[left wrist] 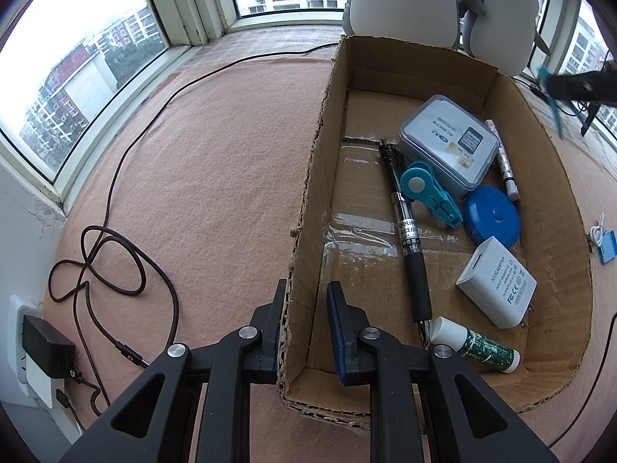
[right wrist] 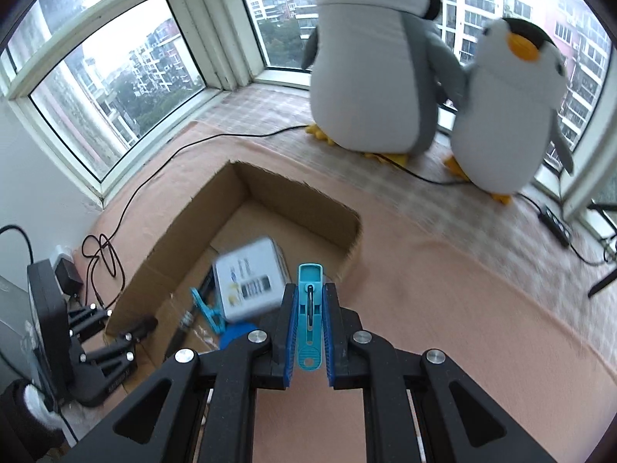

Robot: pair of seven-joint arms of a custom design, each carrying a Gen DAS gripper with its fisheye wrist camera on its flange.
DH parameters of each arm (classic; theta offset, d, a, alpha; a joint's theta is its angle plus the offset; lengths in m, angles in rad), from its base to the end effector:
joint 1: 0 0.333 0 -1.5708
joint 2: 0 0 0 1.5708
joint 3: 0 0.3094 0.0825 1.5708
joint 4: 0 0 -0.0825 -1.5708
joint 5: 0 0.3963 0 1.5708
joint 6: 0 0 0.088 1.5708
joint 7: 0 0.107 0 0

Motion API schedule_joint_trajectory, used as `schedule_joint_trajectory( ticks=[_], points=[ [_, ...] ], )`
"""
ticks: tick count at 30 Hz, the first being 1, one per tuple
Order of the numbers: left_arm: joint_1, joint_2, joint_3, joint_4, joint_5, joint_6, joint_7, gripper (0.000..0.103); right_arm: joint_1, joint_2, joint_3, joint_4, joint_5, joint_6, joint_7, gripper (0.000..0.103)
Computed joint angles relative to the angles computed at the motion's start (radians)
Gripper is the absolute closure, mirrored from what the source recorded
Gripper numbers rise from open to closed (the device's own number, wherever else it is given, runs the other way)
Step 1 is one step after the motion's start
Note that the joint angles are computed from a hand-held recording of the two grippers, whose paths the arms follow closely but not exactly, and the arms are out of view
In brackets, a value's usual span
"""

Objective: Organize rigid objects
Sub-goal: 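Carry the second clothespin into the box and open the right tool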

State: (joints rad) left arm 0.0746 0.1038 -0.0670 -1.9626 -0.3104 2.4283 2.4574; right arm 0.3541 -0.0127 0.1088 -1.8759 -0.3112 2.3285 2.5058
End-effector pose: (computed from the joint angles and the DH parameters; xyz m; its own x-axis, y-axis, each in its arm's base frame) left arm 0.6222 0.0047 0.4477 -0.6133 -0.7863 -0.0746 -0.6974 0.5835 -0.4162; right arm 0.5469 0.2674 0.5528 -0.2615 -0.9518 -0.1604 -0.8193 0.3068 -0.4844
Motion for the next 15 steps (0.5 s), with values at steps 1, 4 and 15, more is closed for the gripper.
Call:
schedule_joint_trajectory(
  ticks=[1, 4, 15],
  points=[
    [0.000, 0.002, 0.000, 0.002, 0.000, -0.001, 0.000, 0.084, -0.001, 0.013, -0.001, 0.013, 0.001, -0.002, -0.006, 0.092],
    [0.000, 0.001, 0.000, 0.001, 0.001, 0.000, 0.000, 0.084, -0.001, 0.054, -0.002, 0.059, -0.002, -0.017, -0.019, 0.092],
    [0.000, -0.001, 0.000, -0.002, 0.001, 0.002, -0.001, 0.084, -0.006, 0.145, -0.009, 0.149, -0.002, -0.059, -0.049, 0.092]
  ],
)
